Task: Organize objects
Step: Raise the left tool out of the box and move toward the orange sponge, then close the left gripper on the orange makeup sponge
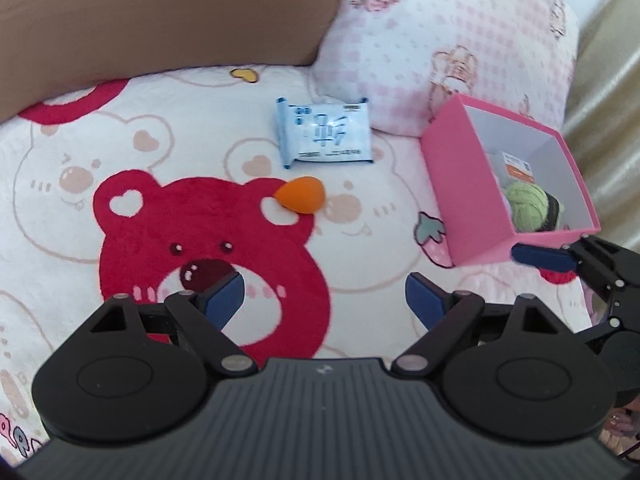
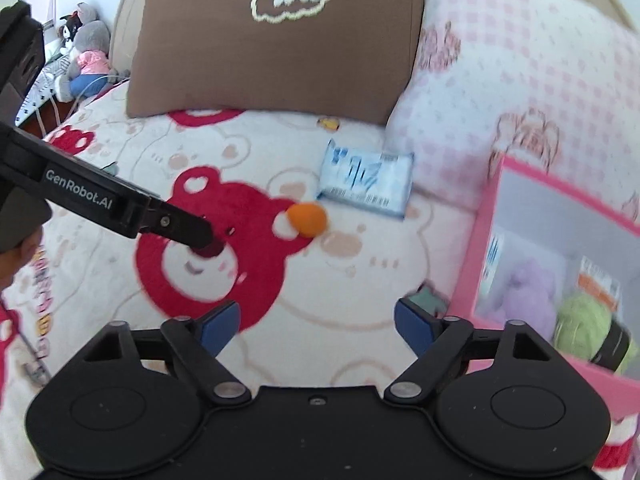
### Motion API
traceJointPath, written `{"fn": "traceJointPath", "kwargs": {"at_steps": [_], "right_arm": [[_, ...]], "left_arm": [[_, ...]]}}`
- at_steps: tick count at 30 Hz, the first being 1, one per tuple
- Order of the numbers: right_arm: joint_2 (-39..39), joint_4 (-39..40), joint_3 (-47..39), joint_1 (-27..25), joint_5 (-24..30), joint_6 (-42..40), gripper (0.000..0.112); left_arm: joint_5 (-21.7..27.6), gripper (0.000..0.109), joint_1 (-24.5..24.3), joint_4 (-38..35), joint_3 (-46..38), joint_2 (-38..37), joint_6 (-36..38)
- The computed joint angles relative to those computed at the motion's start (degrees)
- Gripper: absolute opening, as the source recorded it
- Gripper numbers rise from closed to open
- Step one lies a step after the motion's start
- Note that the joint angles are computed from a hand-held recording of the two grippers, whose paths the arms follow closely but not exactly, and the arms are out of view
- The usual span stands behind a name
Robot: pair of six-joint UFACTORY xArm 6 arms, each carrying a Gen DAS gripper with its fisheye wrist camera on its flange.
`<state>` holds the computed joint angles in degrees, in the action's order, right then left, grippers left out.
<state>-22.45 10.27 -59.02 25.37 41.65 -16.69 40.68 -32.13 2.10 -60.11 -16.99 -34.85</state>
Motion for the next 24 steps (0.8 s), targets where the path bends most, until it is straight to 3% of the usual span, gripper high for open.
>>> {"fn": "traceJointPath", "kwargs": {"at_steps": [2,9,13,16,24], "right_arm": [[0.3,-1.91,1.36,1.13,-4.55,0.18,0.086],[5.58,0.76,0.93,2.35,-11.11,-0.62,0.086],[8.59,2.37,0.54,3.05,-13.54,-4.43,0.086],[11.57,-0.58,-0.7,3.46,-14.63,-1.8,0.085],[17.67,7.03,-2.62,3.99,-19.0,-5.52,0.078]], "left_arm": [[-0.9,0.087,1.07,-1.38,0.83,0.11,1.25],[-5.61,0.085,3.82,-4.94,1.98,2.39,5.11],[-9.53,0.085,4.96,-8.08,1.93,4.32,7.69],[-11.63,0.085,5.39,-8.54,1.44,6.25,7.93],[-14.51,0.084,4.89,-9.06,-1.44,12.52,11.56]]}}
